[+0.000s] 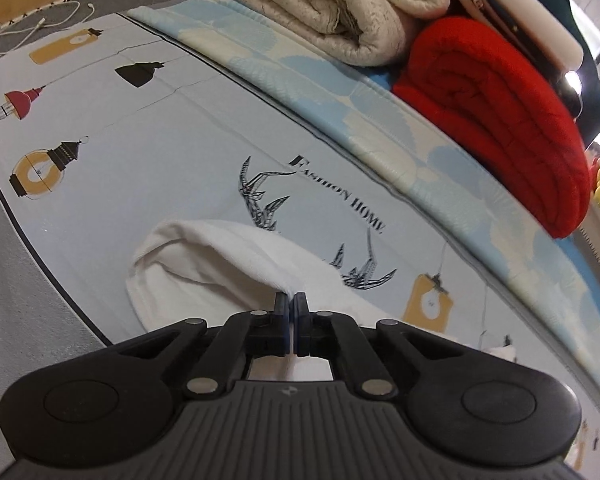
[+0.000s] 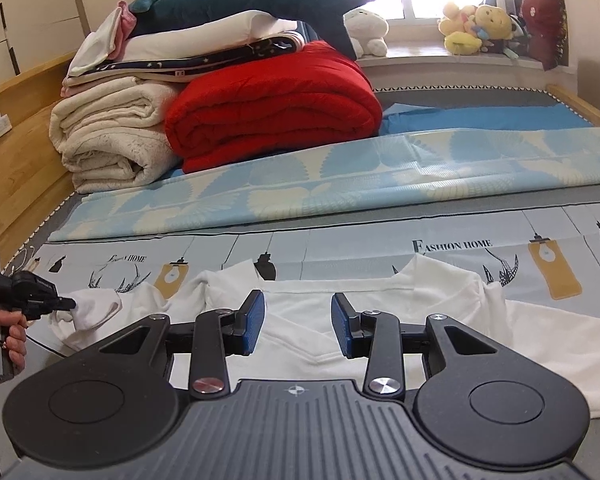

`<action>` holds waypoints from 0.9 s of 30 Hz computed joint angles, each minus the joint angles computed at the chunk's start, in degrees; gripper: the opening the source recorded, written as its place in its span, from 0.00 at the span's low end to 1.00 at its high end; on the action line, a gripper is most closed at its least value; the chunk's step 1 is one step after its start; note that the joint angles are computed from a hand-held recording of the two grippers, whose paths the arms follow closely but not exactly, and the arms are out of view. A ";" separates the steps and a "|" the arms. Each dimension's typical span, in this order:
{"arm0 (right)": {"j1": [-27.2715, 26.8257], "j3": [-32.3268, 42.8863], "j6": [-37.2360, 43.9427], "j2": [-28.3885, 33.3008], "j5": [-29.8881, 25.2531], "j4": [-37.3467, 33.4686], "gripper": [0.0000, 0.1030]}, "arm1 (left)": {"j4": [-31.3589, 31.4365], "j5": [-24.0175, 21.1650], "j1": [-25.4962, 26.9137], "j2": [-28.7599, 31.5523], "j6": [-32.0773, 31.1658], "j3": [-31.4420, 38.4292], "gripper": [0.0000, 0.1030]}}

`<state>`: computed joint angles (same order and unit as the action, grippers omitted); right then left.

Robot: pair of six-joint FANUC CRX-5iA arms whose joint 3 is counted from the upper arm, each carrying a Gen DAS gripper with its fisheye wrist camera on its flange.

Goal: Fold small clothes

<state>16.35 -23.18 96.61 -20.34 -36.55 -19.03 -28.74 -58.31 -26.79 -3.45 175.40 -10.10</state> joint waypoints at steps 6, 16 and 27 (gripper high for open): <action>-3.64 3.37 3.50 2.22 -5.24 -7.12 0.39 | -1.89 2.18 -3.57 -0.03 -0.49 3.60 0.01; -5.77 5.30 4.67 2.14 -8.57 -11.97 0.39 | 2.70 -1.64 -13.79 9.00 -9.51 17.42 0.01; -6.10 1.95 -5.40 -0.95 -4.05 -5.16 0.39 | 23.43 6.89 -15.96 20.05 -27.52 20.97 0.03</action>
